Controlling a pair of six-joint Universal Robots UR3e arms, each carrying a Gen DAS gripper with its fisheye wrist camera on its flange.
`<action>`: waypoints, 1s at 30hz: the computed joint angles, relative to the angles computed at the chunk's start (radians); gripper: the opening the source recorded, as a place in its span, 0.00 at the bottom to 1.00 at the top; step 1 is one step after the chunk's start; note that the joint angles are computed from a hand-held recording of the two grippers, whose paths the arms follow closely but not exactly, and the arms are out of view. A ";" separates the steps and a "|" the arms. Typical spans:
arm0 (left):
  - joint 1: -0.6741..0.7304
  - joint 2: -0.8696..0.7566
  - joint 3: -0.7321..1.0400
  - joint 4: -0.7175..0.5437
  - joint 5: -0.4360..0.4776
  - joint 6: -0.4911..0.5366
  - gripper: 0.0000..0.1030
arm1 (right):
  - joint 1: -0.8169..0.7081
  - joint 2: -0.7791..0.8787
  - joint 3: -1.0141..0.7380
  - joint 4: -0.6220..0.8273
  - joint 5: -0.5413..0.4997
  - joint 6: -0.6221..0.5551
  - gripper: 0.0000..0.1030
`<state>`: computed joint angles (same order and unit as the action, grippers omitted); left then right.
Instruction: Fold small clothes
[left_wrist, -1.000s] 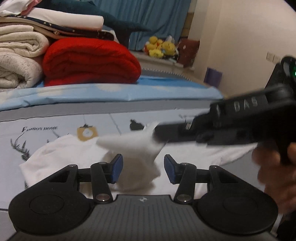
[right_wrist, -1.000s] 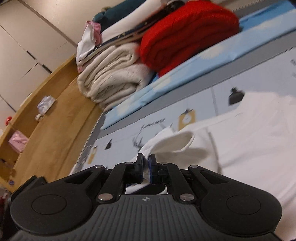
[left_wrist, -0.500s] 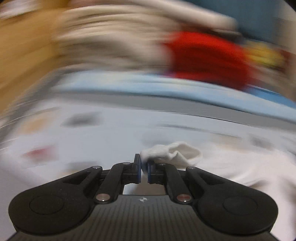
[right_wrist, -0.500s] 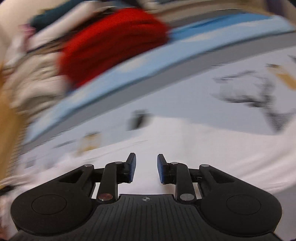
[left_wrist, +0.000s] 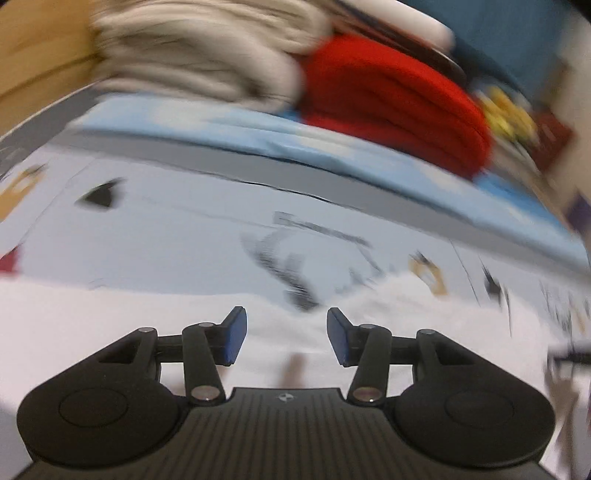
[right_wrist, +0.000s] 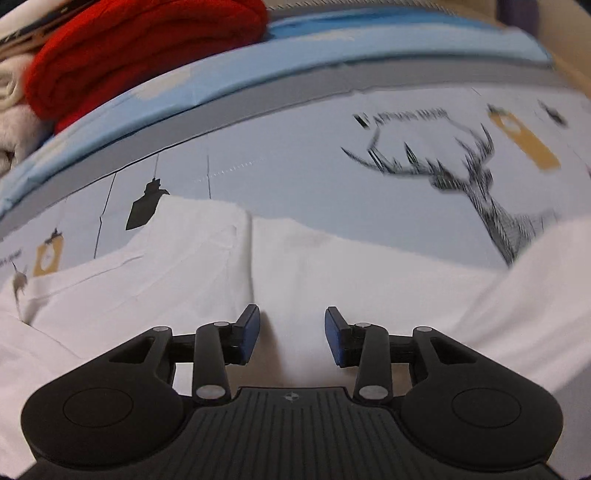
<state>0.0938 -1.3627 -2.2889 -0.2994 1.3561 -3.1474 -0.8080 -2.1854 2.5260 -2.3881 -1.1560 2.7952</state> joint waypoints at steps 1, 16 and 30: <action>-0.047 -0.045 -0.011 0.062 0.024 0.011 0.52 | 0.018 0.033 0.008 -0.065 -0.011 0.002 0.39; -0.245 -0.673 0.364 0.310 0.274 0.104 0.01 | 0.116 0.309 0.044 -0.519 -0.073 -0.021 0.40; -0.062 -0.417 0.354 -0.085 -0.144 -0.013 0.52 | -0.022 0.220 0.050 -0.403 0.144 0.037 0.40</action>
<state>0.0321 -1.7802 -1.9346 -0.3849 1.2120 -3.1601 -0.8296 -1.9651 2.5761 -2.7906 -1.0123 2.8321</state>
